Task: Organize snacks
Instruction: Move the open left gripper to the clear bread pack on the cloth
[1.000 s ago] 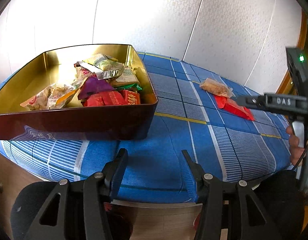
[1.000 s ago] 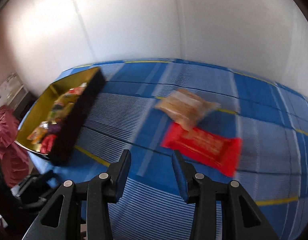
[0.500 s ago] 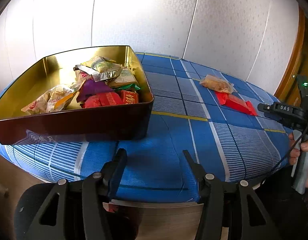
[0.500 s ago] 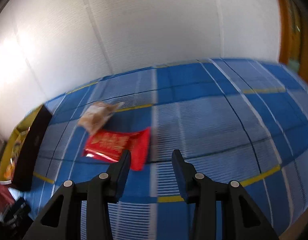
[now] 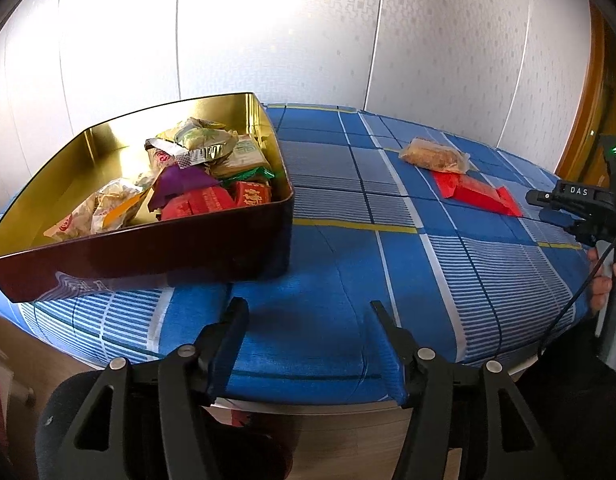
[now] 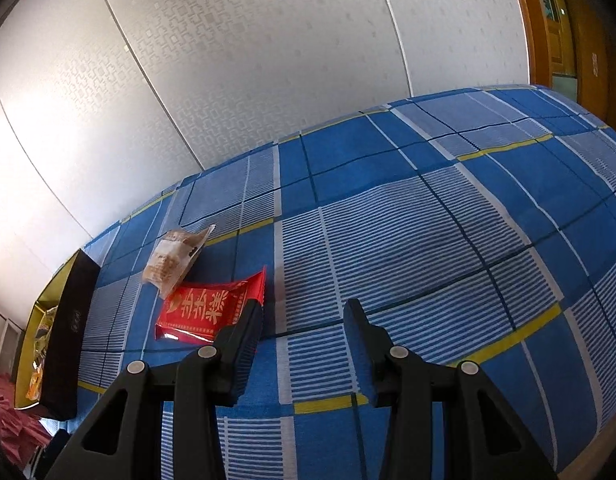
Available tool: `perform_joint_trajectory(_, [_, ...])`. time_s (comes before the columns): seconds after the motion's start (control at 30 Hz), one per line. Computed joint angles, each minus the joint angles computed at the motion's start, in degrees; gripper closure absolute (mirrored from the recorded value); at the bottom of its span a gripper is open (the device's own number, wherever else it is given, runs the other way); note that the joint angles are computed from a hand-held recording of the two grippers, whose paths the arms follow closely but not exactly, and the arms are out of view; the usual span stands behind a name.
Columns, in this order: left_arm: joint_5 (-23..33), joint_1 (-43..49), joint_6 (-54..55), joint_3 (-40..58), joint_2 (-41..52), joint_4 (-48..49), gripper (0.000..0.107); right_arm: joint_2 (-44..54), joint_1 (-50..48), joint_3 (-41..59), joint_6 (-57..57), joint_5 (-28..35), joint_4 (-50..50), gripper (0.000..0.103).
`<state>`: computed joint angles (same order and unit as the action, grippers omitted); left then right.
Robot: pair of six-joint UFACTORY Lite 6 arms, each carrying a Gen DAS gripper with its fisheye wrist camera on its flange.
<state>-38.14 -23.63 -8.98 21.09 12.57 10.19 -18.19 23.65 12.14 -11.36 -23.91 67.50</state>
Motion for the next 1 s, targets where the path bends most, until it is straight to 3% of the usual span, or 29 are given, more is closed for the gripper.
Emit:
perform_joint_trajectory(0.27, [2.44,-3.05,5.17,1.67,0.81,-6.7,0.045,-1.47,-1.73,-1.62,6.04,0.79,-5.4,0.06])
perform_joint_trajectory(0.6, [10.1,-8.5,10.05,3.86,-3.11,-10.67,0.045,-2.76,-4.69,-3.19,16.02,2.18,-15.18,0.06])
perform_joint_trajectory(0.77, [14.57,-13.4,13.76,8.99,-3.07,-11.73,0.045,-4.7,-5.23,-4.32,17.73,2.15,-16.41,0.06])
perform_joint_trajectory(0.9, [18.69,-15.56,15.15,15.13,-0.57,-11.49,0.045,-6.96,-7.63,-6.06,23.81,3.12,-22.85,0.06])
perform_joint_trajectory(1.0, [21.63,-15.3,8.42,19.23,1.82,-5.57,0.045,-7.89,-8.84,-6.78,27.21,3.47,-26.75,0.06])
